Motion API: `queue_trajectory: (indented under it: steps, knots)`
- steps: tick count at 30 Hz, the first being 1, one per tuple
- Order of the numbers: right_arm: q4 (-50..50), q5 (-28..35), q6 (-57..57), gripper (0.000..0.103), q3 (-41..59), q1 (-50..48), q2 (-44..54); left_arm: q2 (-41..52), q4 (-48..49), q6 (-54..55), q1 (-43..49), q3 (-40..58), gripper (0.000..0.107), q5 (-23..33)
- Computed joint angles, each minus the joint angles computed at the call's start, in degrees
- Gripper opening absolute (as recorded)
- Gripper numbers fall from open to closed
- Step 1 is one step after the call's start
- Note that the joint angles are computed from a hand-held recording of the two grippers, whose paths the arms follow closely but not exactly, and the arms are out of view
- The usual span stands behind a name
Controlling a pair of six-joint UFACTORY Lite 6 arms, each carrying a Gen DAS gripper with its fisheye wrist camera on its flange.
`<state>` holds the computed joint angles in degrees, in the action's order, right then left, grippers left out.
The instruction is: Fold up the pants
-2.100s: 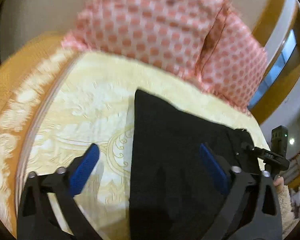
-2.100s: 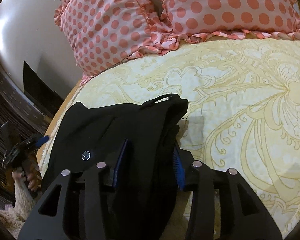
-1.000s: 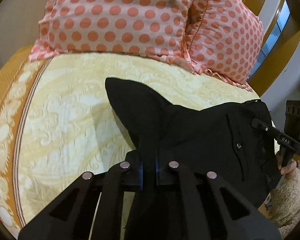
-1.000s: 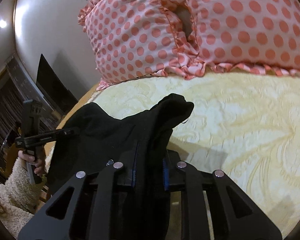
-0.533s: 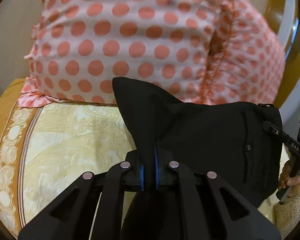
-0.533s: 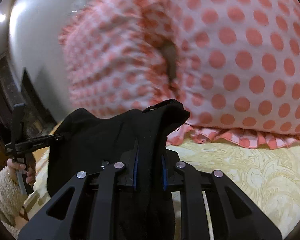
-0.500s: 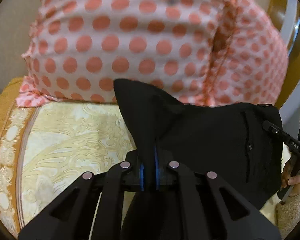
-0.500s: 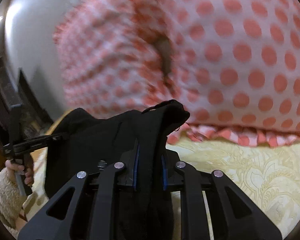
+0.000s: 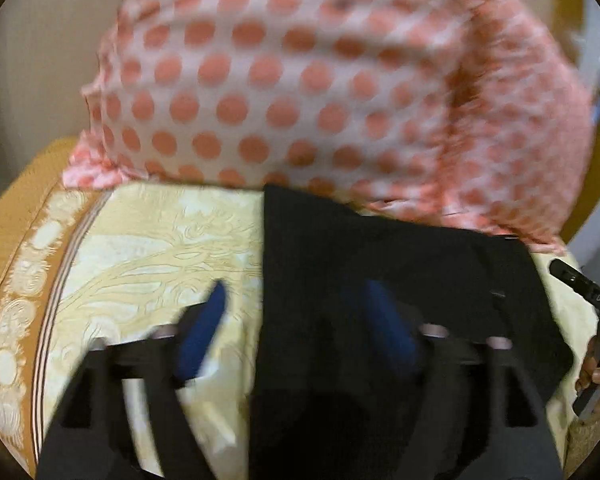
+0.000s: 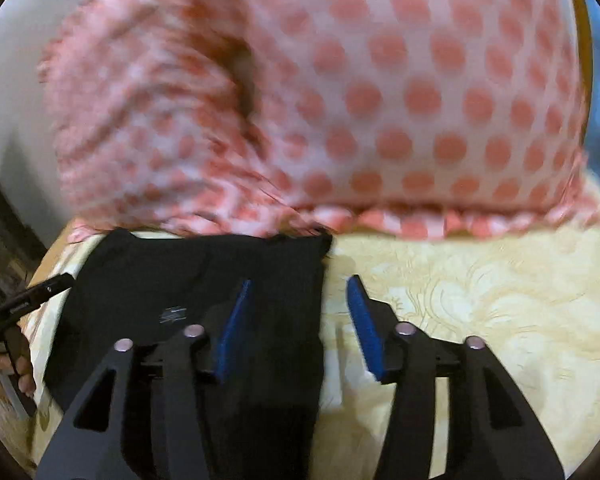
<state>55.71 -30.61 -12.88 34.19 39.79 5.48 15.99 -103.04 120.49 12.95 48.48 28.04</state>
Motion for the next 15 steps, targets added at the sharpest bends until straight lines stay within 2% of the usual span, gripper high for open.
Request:
queue_trajectory:
  steps: [1,4,6,7,9,11,12,13,15]
  knots:
    - [2.35,-1.87,-1.60,0.068,-1.83,4.96,-2.91,-4.88,2.06,0.85,1.88,-5.27,0.091,3.93]
    - [4.89,-2.07,-3.69,0.068,-1.12,13.30,-2.68,-10.39,9.13,-0.81,2.60,-12.32,0.094,8.39]
    - [8.57,0.51,-7.70,0.068,3.72,16.03,3.12,-9.83,9.60,0.04,-0.72,-14.12,0.095,5.70]
    - [11.22,2.27,-10.08,0.068,5.48,16.23,5.56,-8.60,7.99,1.51,-2.23,-14.07,0.095,3.48]
    - [13.99,6.06,-11.81,0.069,9.69,14.59,12.69,-4.18,-2.01,10.71,-6.36,-13.53,0.095,-1.87]
    - [14.66,4.24,-12.14,0.074,10.47,15.67,14.32,-4.35,-13.79,22.70,-9.28,-14.81,0.096,-5.14]
    - [18.60,3.82,-15.90,0.074,11.44,16.35,14.76,-5.04,-18.26,27.04,-10.28,-15.59,0.096,-6.33]
    - [23.11,3.07,-18.75,0.074,11.77,17.22,14.23,-7.09,-20.75,28.98,-10.40,-17.09,0.096,-7.15]
    - [28.12,-0.53,-17.92,0.087,9.61,20.39,11.41,-13.05,-21.77,30.08,-8.74,-21.05,0.097,-7.49]
